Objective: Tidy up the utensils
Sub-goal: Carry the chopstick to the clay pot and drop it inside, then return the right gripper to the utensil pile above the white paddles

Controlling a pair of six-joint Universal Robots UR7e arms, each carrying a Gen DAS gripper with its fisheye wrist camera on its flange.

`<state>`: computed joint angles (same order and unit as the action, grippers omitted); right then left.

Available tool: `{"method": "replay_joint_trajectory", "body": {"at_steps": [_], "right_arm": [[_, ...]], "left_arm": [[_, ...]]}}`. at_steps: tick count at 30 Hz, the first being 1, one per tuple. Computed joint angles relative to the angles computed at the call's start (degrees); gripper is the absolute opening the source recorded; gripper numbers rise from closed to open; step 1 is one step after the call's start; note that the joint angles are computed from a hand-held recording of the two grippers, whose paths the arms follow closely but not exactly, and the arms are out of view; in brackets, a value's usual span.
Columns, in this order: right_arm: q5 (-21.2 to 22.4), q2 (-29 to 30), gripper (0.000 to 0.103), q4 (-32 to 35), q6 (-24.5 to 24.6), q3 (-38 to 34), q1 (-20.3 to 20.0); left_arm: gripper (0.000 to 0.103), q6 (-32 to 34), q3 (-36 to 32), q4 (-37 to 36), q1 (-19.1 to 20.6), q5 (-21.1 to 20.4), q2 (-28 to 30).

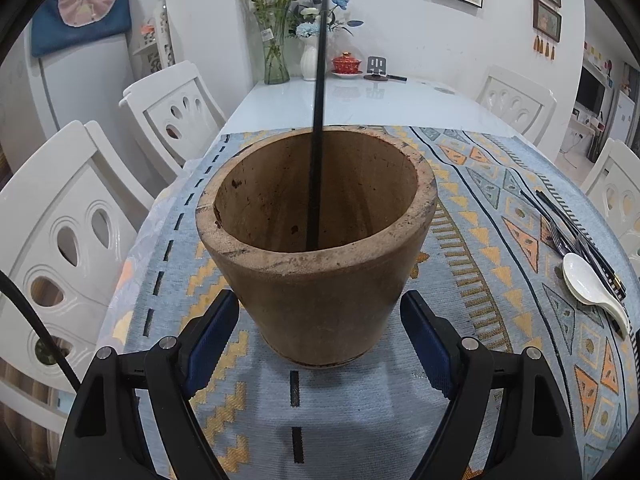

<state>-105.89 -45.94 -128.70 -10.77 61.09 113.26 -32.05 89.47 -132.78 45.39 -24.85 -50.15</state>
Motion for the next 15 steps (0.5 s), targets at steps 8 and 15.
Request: {"method": "replay_joint_trajectory", "body": {"at_steps": [8,15], "right_arm": [[-5.94,-4.82,0.024,-3.2,0.47,3.69,-0.9],[-12.76,-8.84,0.024,-5.0,0.85,6.42,-2.65]], "left_arm": [[0.082,-1.91,-0.72,2.43,-0.15,0.43,0.1],[0.082,-3.45,-1.26,4.66,-0.29,1.01,0.2]]}}
